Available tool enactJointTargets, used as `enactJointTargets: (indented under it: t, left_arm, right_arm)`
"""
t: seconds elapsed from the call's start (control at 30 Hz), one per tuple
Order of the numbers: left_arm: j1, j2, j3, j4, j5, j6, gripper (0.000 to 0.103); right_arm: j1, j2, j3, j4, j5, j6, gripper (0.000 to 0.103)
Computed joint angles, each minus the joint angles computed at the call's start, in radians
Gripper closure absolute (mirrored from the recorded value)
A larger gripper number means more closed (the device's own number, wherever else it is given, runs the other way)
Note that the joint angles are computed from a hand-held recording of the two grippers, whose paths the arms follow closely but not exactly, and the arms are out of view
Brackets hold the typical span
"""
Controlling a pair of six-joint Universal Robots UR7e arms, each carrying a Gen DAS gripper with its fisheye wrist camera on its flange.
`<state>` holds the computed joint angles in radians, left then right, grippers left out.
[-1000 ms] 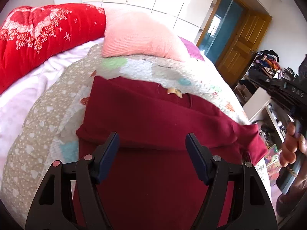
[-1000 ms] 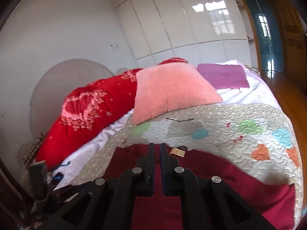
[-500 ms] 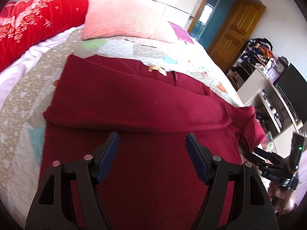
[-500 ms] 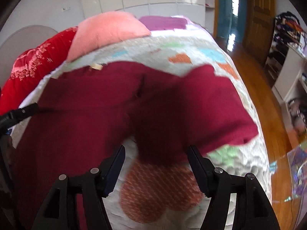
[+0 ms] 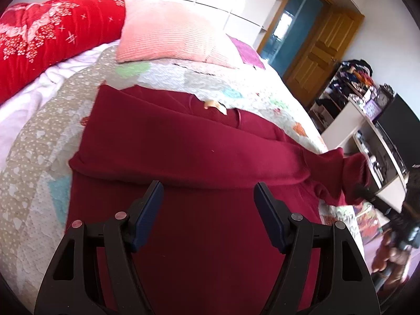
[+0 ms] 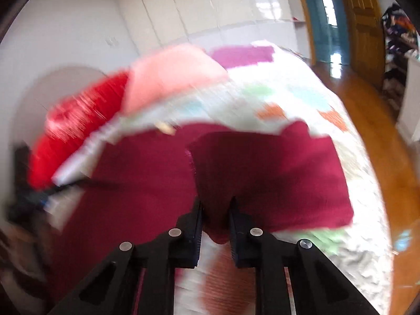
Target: Fold small clothes
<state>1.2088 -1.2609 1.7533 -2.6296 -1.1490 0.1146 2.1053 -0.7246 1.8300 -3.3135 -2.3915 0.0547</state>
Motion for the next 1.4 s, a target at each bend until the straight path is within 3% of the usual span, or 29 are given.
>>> enactJointTargets:
  t: [0.13,0.23,0.3,0.37,0.4,0.47,0.53,0.67,0.77,0.83,0.93,0.97,1.0,1.03,1.07,1.13,1.27,1.4]
  left_arm:
    - [0.013,-0.008,-0.01,-0.007,-0.008,-0.013,0.031]
    - [0.027,-0.011,-0.029,-0.001,-0.022,-0.035,0.031]
    - [0.033,-0.008,-0.046,0.016,-0.021,-0.05,0.031]
    - [0.039,-0.004,-0.061,0.024,-0.026,-0.058,0.03]
    - [0.041,0.0,-0.07,0.031,-0.024,-0.06,0.027]
    - [0.046,0.006,-0.076,0.029,-0.036,-0.057,0.021]
    - [0.052,0.026,-0.096,0.039,-0.052,-0.054,0.021]
    - [0.049,0.097,-0.162,0.099,-0.069,-0.073,0.021]
    - [0.039,0.166,-0.222,0.154,-0.076,-0.067,0.021]
    - [0.032,0.217,-0.264,0.193,-0.059,-0.084,0.021]
    - [0.01,0.28,-0.294,0.22,0.047,-0.138,0.021]
    - [0.0,0.286,-0.283,0.189,0.079,-0.119,0.028]
    - [-0.011,0.291,-0.277,0.173,0.102,-0.103,0.062]
    - [-0.018,0.296,-0.288,0.2,0.115,-0.105,0.08]
    - [-0.017,0.296,-0.304,0.232,0.094,-0.113,0.091]
    - [-0.02,0.276,-0.314,0.211,0.052,-0.109,0.091]
    - [-0.035,0.21,-0.309,0.065,0.079,-0.024,0.091]
    - [-0.005,0.148,-0.327,0.043,0.119,0.001,0.091]
  right_arm:
    - [0.002,0.035,-0.099,0.015,0.131,-0.038,0.086]
    - [-0.003,0.131,-0.24,0.057,0.201,-0.087,0.086]
    - [-0.03,0.202,-0.34,0.078,0.296,-0.08,0.086]
    - [-0.06,0.265,-0.429,0.172,0.368,-0.007,0.066]
    - [-0.072,0.298,-0.48,0.247,0.364,0.035,0.049]
    - [-0.074,0.313,-0.495,0.27,0.342,0.056,0.048]
    - [-0.068,0.281,-0.417,0.173,0.349,0.045,0.048]
    - [-0.029,0.206,-0.264,0.034,0.201,0.033,0.048]
    - [-0.026,0.141,-0.149,-0.07,0.183,0.073,0.048]
    - [-0.023,0.108,-0.092,-0.128,0.179,0.098,0.048]
    - [-0.016,0.077,-0.024,-0.201,0.163,0.11,0.048]
    - [-0.014,0.068,-0.006,-0.217,0.152,0.116,0.048]
    - [-0.013,0.066,-0.003,-0.224,0.139,0.121,0.048]
    - [-0.009,0.063,0.008,-0.247,0.113,0.128,0.048]
    - [-0.006,0.061,0.012,-0.258,0.093,0.135,0.048]
    - [-0.005,0.04,0.035,-0.263,0.066,0.153,0.047]
    - [0.004,0.016,0.049,-0.273,0.048,0.148,0.047]
    - [0.018,0.036,0.0,-0.245,0.004,0.09,0.044]
